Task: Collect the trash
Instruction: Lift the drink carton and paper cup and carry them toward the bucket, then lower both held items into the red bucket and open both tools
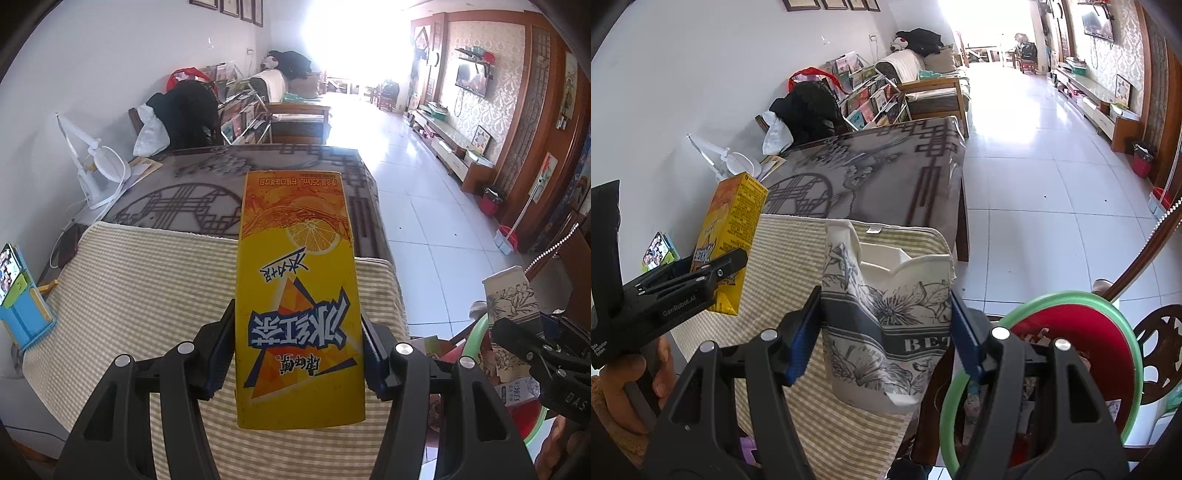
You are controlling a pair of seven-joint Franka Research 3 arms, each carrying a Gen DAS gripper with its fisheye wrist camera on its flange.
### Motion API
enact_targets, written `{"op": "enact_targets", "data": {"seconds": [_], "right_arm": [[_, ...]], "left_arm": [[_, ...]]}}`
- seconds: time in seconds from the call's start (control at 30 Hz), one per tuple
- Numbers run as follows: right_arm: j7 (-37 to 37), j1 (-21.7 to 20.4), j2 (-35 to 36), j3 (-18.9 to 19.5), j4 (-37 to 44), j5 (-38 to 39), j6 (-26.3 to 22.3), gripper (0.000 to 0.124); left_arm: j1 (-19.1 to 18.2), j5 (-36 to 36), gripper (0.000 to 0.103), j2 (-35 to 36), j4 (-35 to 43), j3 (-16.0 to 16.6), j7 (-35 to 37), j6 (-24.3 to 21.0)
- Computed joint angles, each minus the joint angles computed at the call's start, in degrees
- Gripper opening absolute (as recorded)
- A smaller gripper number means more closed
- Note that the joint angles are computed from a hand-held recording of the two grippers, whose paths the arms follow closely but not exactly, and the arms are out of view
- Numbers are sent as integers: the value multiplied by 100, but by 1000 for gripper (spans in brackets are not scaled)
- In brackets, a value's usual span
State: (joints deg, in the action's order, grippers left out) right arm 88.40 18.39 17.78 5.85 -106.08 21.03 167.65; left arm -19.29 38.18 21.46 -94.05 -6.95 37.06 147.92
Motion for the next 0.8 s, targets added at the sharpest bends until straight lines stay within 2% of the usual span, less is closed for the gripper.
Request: {"op": "enact_targets", "data": {"seconds": [0.23, 0.37, 0.47, 0.8], "right_arm": [[2, -36, -151, -48, -218, 22, 44, 63], [115, -23, -254, -119, -378, -67, 43, 62], [294, -4, -332, -225, -521, -208, 34, 63], [1162, 27, -560, -554, -945, -789, 209, 62]], "left_arm": [[-1, -116, 55, -6, -8, -72, 166, 72], [26, -416, 55, 14, -41, -204, 387, 182], [36, -722, 55, 63, -59, -361, 800, 236], [-210, -1082, 55, 258, 251, -420, 1410, 172]]}}
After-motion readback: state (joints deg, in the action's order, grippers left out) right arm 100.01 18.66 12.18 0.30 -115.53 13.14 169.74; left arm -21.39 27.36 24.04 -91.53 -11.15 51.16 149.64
